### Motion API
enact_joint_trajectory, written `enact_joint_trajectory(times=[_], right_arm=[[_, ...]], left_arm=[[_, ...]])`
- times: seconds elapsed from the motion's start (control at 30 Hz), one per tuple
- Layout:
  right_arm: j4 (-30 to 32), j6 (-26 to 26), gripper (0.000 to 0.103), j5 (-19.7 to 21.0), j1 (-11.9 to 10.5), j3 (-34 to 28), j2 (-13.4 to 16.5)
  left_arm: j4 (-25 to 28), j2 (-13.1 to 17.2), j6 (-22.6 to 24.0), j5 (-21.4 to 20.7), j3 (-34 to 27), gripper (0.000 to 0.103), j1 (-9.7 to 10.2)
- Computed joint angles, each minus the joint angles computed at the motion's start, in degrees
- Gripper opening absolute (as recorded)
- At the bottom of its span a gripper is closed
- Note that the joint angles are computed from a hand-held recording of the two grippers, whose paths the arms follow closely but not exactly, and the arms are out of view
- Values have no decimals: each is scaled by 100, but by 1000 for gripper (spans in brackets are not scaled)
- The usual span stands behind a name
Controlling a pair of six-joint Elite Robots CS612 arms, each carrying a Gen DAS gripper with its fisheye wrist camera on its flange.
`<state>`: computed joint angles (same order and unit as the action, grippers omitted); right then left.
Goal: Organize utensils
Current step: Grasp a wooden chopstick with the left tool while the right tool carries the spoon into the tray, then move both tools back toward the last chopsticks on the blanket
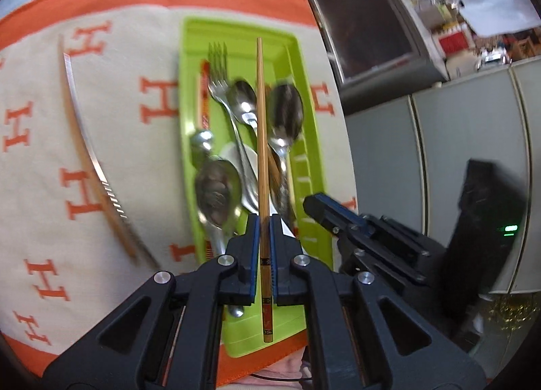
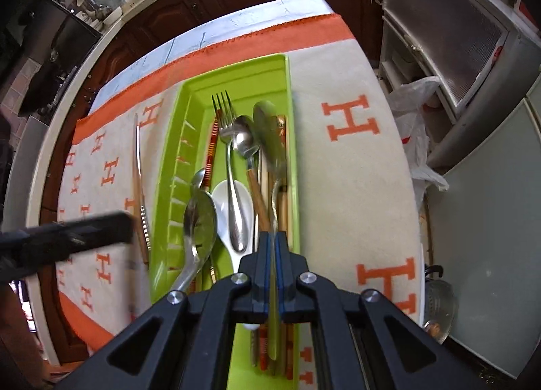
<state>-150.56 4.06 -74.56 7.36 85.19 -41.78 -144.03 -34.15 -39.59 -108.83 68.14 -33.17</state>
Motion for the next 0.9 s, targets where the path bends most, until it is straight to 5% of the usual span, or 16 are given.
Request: enact_joint_trajectory(times=[0.3,0.5,0.9], right_arm=[[-216,110,3,71,-17,131,-94],[-268,41,3,134,20,144,-118],[-206,-271,3,451,172,-10,-135]], left_arm=[[523,55,449,214,-116,7,-128],[272,-303,597,716,301,34,-156],[131,-897,417,1616,1002,37,200]])
